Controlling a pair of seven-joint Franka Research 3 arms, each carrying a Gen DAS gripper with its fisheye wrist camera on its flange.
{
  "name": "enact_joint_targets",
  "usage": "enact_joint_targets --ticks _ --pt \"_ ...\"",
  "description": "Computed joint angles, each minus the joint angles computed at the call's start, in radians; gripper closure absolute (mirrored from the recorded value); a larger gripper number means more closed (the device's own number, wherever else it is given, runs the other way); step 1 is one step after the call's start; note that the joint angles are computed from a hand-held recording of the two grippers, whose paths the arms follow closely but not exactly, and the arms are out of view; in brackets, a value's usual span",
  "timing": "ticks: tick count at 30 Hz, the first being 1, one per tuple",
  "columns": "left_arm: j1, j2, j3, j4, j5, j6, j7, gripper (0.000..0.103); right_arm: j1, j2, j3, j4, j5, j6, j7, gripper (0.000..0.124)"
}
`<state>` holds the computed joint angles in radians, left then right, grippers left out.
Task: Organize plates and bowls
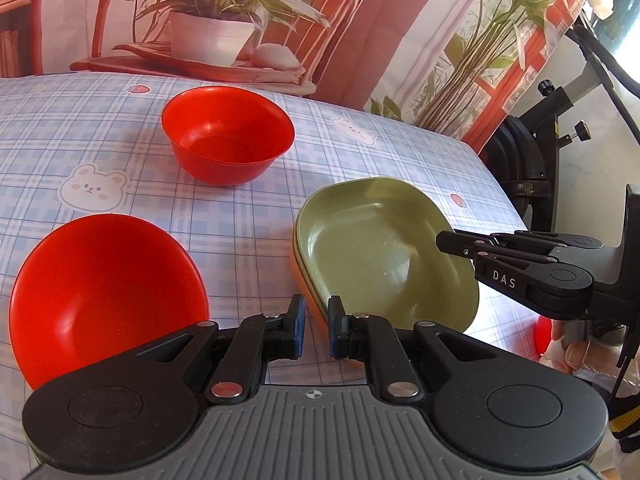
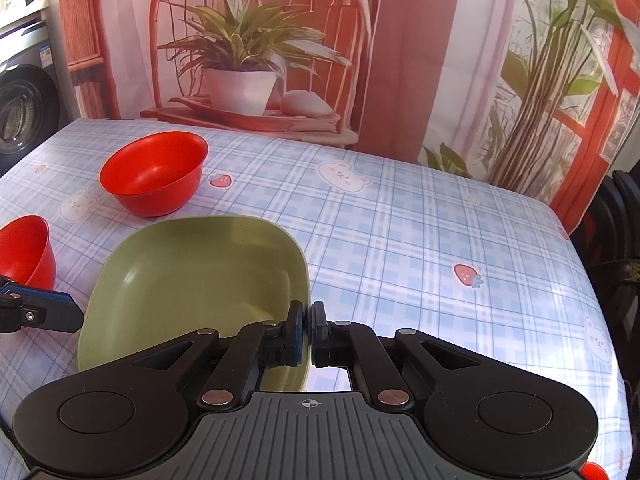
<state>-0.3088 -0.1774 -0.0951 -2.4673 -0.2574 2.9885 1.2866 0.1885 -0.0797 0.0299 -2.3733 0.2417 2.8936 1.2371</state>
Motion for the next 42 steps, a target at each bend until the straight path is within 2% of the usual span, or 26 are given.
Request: enact_joint_targets --ticks 7,10,12,14,22,27,30,33,36,40,42 --pt "-0.009 0.003 0.002 -0.001 -0.020 -0.002 0.027 0.090 -0.011 -0.001 0.009 0.004 -0.078 -0.013 0.067 0.120" --pt "0.029 -0.006 -0.025 -0.008 0.049 -0.001 -0.020 0.090 -0.016 -0.006 0.012 0.005 -0.100 -0.026 0.109 0.120" --pt "0.045 -0.018 -0.033 -0.015 0.090 0.002 -0.054 0.090 -0.023 -0.026 0.017 -0.013 -0.122 -0.005 0.167 0.119" --pt "0.037 -0.036 -0.018 -0.027 0.094 0.009 -0.058 0.090 -0.030 -0.052 0.024 -0.038 -0.135 0.027 0.218 0.116" --pt "0.029 -0.123 0.024 -0.083 0.126 0.040 -0.086 0.090 -0.069 -0.172 0.075 -0.127 -0.160 0.088 0.405 0.115" --pt "0.036 -0.187 0.044 -0.135 0.176 0.050 -0.110 0.090 -0.112 -0.258 0.136 -0.194 -0.186 0.099 0.521 0.115" --pt "0.023 -0.221 0.083 -0.156 0.212 0.031 -0.066 0.090 -0.130 -0.304 0.161 -0.229 -0.193 0.088 0.574 0.115" --pt "0.075 -0.256 0.082 -0.154 0.285 0.005 -0.007 0.090 -0.129 -0.328 0.167 -0.241 -0.196 0.071 0.604 0.115" --pt "0.074 -0.287 0.141 -0.148 0.276 0.003 0.045 0.090 -0.143 -0.344 0.187 -0.241 -0.217 0.062 0.633 0.115" --pt "0.170 -0.322 0.116 -0.138 0.321 -0.002 0.048 0.090 -0.161 -0.352 0.209 -0.235 -0.246 0.068 0.672 0.115" --pt "0.191 -0.338 0.118 -0.139 0.336 -0.004 0.053 0.090 -0.158 -0.350 0.210 -0.229 -0.252 0.068 0.683 0.115"
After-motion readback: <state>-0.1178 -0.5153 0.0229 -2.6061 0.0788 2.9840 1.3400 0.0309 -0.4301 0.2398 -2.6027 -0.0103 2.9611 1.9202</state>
